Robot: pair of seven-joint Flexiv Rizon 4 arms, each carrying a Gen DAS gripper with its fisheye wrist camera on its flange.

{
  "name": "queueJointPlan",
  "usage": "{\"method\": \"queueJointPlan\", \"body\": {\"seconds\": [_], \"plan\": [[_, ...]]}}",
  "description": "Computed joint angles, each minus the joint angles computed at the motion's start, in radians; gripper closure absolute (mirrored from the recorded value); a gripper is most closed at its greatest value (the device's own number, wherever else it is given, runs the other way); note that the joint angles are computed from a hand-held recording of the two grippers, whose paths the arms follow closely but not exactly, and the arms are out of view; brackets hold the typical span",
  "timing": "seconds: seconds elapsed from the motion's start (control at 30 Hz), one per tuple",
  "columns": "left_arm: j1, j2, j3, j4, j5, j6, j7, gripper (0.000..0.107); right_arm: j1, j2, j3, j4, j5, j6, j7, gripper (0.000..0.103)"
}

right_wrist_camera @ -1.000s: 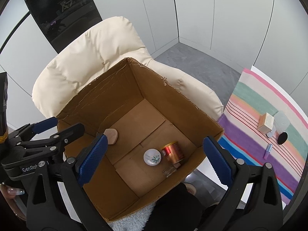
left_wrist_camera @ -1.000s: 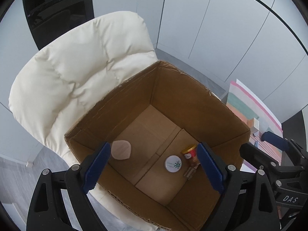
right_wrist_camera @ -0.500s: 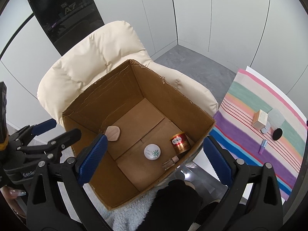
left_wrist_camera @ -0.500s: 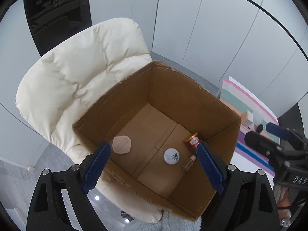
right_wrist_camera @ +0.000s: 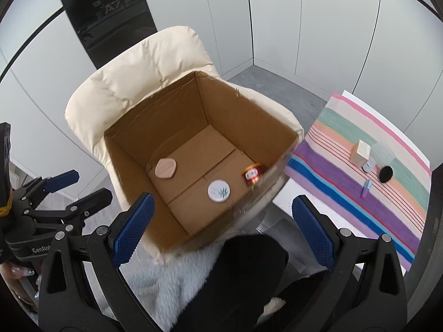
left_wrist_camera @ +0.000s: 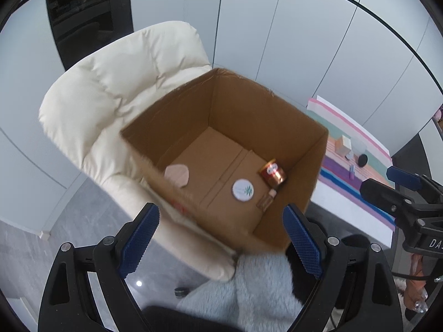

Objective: Organize objects
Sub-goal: 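Withdraw both open tools from the box back toward the striped cloth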

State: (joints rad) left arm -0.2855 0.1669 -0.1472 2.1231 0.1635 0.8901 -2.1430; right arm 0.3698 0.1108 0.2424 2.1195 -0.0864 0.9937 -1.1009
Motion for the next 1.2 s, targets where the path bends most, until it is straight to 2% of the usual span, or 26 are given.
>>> {"method": "queueJointPlan", "body": {"seconds": [0.2,0.4,0.57,0.87,1.2], "plan": [[-0.03,0.106,-0.007,0.094,-0.028,0.015,-0.032,0.015,0.016,0.104,0.026,0.078,0.05,-0.023,0.029,0.002],[-0.019,0.138,-0.035,0.103,-0.012,0.023,-0.041,0.015,0.021,0.139,0.037,0.106,0.022,-0.019,0.068,0.002],[-0.029,0.136,-0.03,0.112,-0.055,0.054,-0.024,0.015,0.019,0.168,0.037,0.13,0.003,0.0,0.097,0.002],[-0.033,0.113,-0.072,0.056,-0.014,0.045,-0.03,0.015,-0.005,0.225,0.029,0.168,-0.01,-0.004,0.143,0.002],[-0.076,0.031,-0.093,-0.022,0.004,0.062,-0.017,0.015,-0.053,0.318,0.015,0.224,-0.014,-0.015,0.175,0.002]]}}
